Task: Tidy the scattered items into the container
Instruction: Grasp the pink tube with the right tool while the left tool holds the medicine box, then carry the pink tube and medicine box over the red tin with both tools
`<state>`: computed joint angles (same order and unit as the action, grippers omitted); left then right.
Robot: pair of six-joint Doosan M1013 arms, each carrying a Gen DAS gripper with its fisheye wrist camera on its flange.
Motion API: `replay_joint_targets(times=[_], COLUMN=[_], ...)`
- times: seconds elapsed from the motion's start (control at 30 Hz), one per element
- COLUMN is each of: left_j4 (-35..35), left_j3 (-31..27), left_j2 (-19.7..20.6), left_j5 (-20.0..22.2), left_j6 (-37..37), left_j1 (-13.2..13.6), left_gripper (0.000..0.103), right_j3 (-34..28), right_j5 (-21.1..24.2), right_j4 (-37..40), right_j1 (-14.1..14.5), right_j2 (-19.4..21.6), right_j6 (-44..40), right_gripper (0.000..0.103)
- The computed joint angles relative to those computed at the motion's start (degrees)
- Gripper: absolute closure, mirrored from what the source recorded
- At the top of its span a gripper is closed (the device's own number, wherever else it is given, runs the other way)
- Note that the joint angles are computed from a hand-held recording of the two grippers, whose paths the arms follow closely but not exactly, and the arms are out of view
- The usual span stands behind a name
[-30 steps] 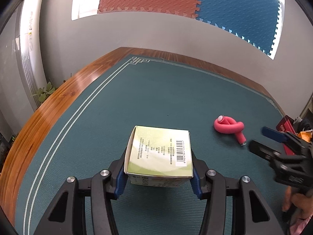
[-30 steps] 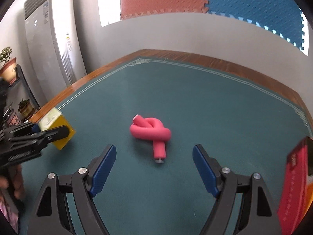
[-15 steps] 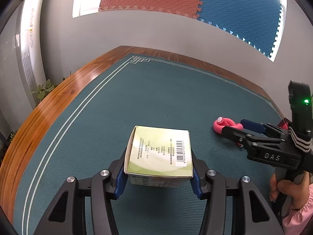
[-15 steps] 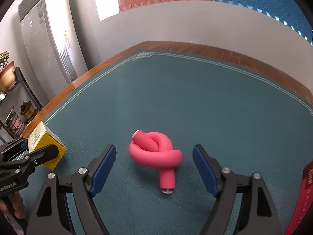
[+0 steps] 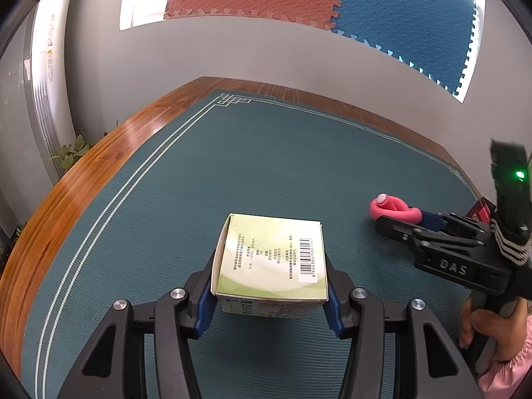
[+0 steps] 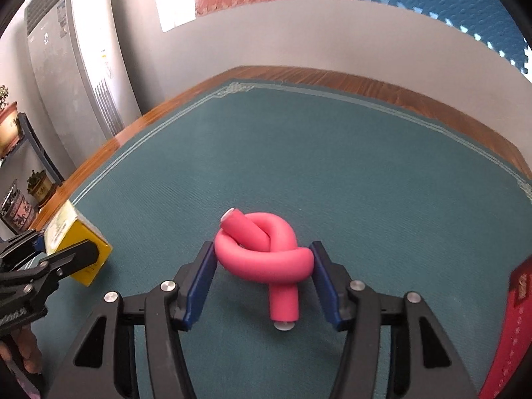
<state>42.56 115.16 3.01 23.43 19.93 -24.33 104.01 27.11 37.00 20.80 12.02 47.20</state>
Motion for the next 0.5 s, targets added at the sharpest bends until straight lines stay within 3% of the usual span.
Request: replay_joint_targets(times=[0.33,0.5], left_j4=[-2.02,-3.01], left_j3=[-0.11,-0.28], left_j2=[0.34,0.45], left_j5=[-1.56,-3.29], left_j6=[2.38,3.56], left_j1=[-0.93,-2.33], left_gripper=[0.048,0.048], right_j3=[6.51,9.14], right_j5=[-5.53,-7.38], right_j4=[10.28,15.00], right_j1=[-4.11,-7.73], right_j2=[-8.24,-11.45], right_j6=[-7.91,-9.70], right_gripper=[0.042,0.042])
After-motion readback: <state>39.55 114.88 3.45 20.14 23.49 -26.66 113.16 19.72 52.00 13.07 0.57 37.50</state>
